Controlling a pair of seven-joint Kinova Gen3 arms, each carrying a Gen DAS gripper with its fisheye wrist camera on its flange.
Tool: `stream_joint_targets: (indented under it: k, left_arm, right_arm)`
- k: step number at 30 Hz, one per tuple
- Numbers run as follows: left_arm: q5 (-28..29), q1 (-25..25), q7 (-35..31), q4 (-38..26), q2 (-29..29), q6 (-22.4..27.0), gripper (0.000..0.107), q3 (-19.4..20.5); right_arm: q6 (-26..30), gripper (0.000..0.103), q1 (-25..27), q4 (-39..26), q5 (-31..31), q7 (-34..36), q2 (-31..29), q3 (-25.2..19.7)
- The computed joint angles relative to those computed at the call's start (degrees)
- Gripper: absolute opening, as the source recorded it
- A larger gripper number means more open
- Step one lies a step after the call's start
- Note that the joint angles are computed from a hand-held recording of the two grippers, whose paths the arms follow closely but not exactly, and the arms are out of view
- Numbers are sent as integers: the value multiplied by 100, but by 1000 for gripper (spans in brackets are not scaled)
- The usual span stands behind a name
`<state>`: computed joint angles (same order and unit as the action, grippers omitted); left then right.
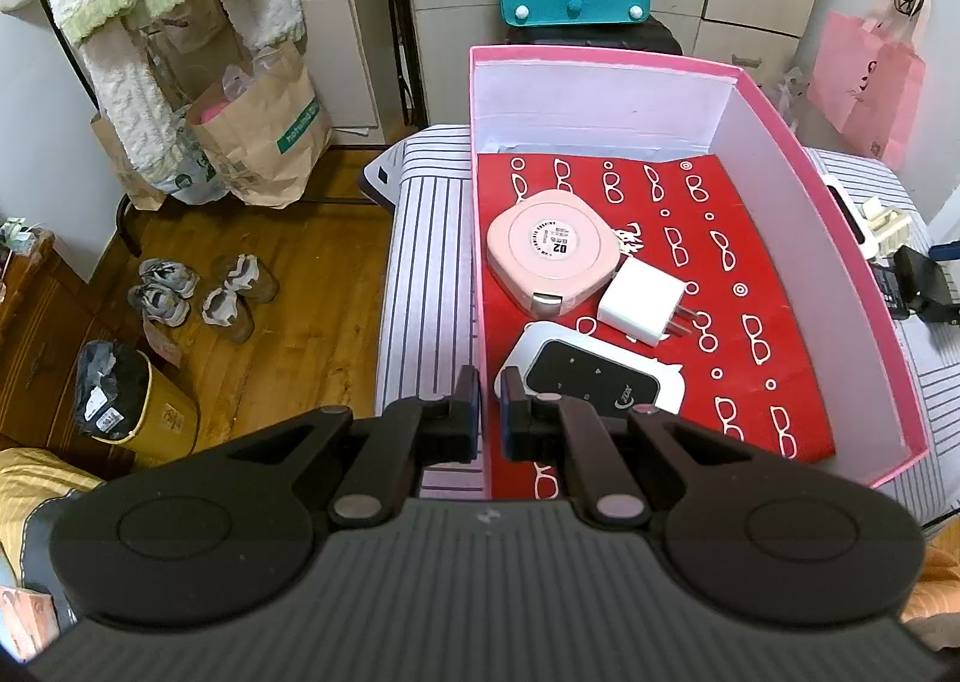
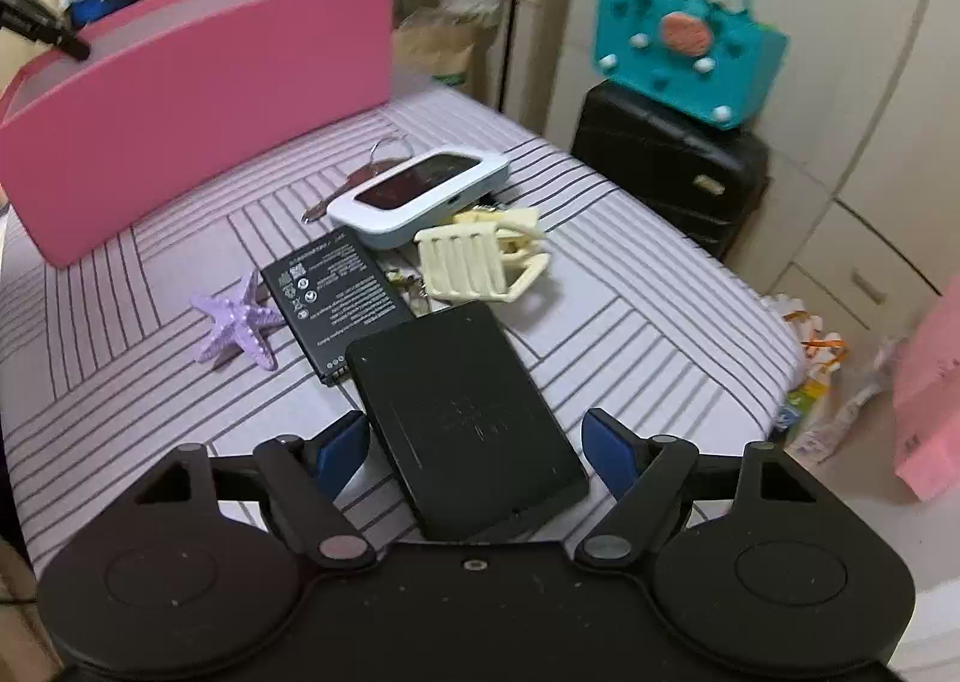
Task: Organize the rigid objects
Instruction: 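Grasp the black power bank with the right gripper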
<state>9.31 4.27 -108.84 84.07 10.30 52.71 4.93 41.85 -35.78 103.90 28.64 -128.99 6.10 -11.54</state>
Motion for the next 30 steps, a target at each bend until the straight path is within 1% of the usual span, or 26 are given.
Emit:
stream_joint_targets:
  k: [1,2,4,5,6,9,12,13,14,15,16,18,19,20,24,25,27,28,30]
  left_arm:
    - [-15,10,17,9,-6,-2,6,-2]
    - [-30,19,36,7,-7,3,7,-3]
    - [-66,38,65,3,-11,10,7,-4]
    - [-50,28,47,6,-12,5,7,-2]
    - [-37,21,37,2,-11,9,7,-1]
    - [-43,29,64,-12,-4,26,7,-1]
    - [-61,38,52,8,-14,5,7,2]
    - [-99,55,63,26,-21,-24,7,-1]
    - [-128,68,58,51,-34,-56,7,1]
    - [-110,60,40,62,-40,-62,7,4]
    - [-83,52,32,72,-43,-60,7,6]
    - [-74,53,55,84,-50,-59,7,2]
    - [-57,44,54,84,-50,-53,7,1]
    - [-30,31,37,77,-46,-43,7,3]
    - [-45,29,9,51,-41,-15,7,4]
    - [-8,6,-61,71,-53,-23,7,9]
    - [27,-9,-90,54,-41,-8,7,7]
    - [44,-18,-107,54,-41,-3,7,6]
    - [139,-66,-177,30,-25,45,7,7]
  right_arm:
    - [-44,81,20,-30,-132,140,25,52]
    - [-73,81,125,-62,-199,186,66,-2]
    - [-58,79,204,-116,-229,0,119,-55]
    - [1,79,116,-132,-198,-233,143,3]
    - [61,79,-67,-160,-219,-466,149,168]
    - [321,75,-863,-230,-245,-1165,135,843]
    - [938,73,-1474,-612,-773,-1864,225,1591]
    - [1126,70,-1621,-720,-821,-2097,251,1703]
    - [1271,69,-1738,-792,-775,-2329,270,1709]
    - [1353,68,-1762,-806,-636,-2516,277,1609]
    - [1466,68,-1683,-838,-511,-2748,306,1416]
    - [1735,68,-1379,-932,-241,-3059,424,900]
    - [1916,67,-1339,-981,-19,-3187,510,712]
    - [2037,67,-1208,-999,202,-3342,571,447]
    - [2321,67,-514,-1044,701,-3869,640,-612]
    - [2341,67,-309,-1037,776,-3928,618,-872]
    - [2112,67,155,-942,739,-3923,505,-1352]
    - [1979,67,291,-877,682,-4030,423,-1461]
    - [1816,67,357,-844,610,-4140,359,-1491]
